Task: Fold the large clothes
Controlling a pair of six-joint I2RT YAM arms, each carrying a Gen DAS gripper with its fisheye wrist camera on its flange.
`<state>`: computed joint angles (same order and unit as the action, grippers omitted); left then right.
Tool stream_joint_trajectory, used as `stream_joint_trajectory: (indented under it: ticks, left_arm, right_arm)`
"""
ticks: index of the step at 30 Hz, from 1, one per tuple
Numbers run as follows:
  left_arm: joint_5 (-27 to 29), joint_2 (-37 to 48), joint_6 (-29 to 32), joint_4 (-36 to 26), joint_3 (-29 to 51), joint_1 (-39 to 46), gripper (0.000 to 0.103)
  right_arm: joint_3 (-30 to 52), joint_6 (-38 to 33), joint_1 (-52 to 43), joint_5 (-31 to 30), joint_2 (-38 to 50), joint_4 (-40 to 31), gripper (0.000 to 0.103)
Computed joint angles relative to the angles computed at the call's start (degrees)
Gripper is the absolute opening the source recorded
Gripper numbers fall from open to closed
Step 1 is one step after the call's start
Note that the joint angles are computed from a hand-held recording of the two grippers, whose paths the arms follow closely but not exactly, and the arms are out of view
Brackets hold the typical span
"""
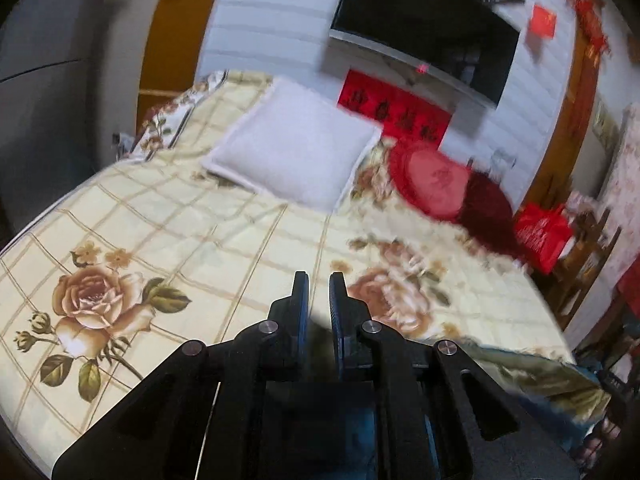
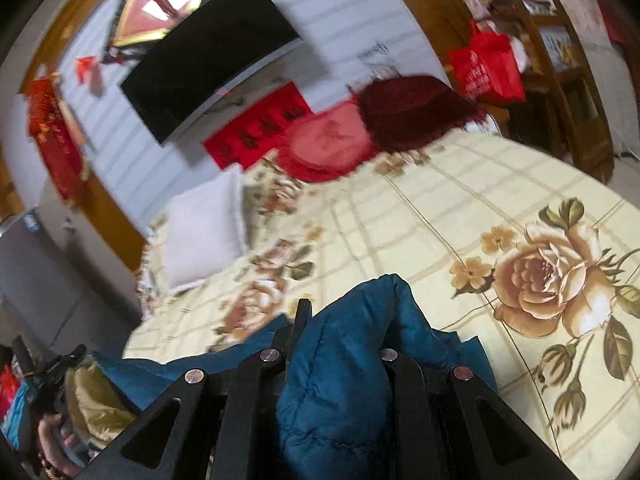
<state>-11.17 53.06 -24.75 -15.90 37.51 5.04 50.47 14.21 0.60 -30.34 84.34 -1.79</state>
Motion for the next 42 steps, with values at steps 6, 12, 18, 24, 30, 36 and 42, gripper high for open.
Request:
stream_joint_trajectory:
  ticks: [6, 12, 18, 24, 30, 36, 42]
  left_arm:
    - [-1.09, 7.88, 0.10, 4.86, -2.31, 1.34, 0.013]
    - [-0.78, 1.79, -2.34, 3.20, -6.30, 0.99, 0.063]
    - [-0.96, -4.98, -4.05, -5.45, -3.39, -1.03, 0.063]
    - [-10.20, -3.75, -5.40, -9.27, 0.07, -11.54, 0.063]
    - [-16.29, 11.54, -3.87, -4.78, 1.52, -19.75, 0.063]
    - [-21.39, 27.43, -5.91, -0.20, -0.26, -17.85, 0.065]
    - [-20.22, 25.91, -10.71, 7.08, -6.43, -12.31, 0.075]
  right_arm:
    - [3.84, -1.23, 2.76, 1.96, 10.32, 2.46, 0.014]
    - [8.06, 0.83, 1.23, -4.17, 13.39, -2.13, 0.039]
    - [7.55, 4.86, -3.00, -9.17, 5.83, -6.71, 0.071]
    - [5.75, -1.23, -3.55, -3.70, -5.03, -11.16, 0.074]
    - [7.27, -9.61, 6.62, 15.17, -4.14, -15.52, 0.075]
    - [12.34, -11.57, 11.68, 17.31, 10.25, -14.27, 0.075]
    - [16.01, -12.89, 9.96, 15.71, 22.25, -12.23, 0.079]
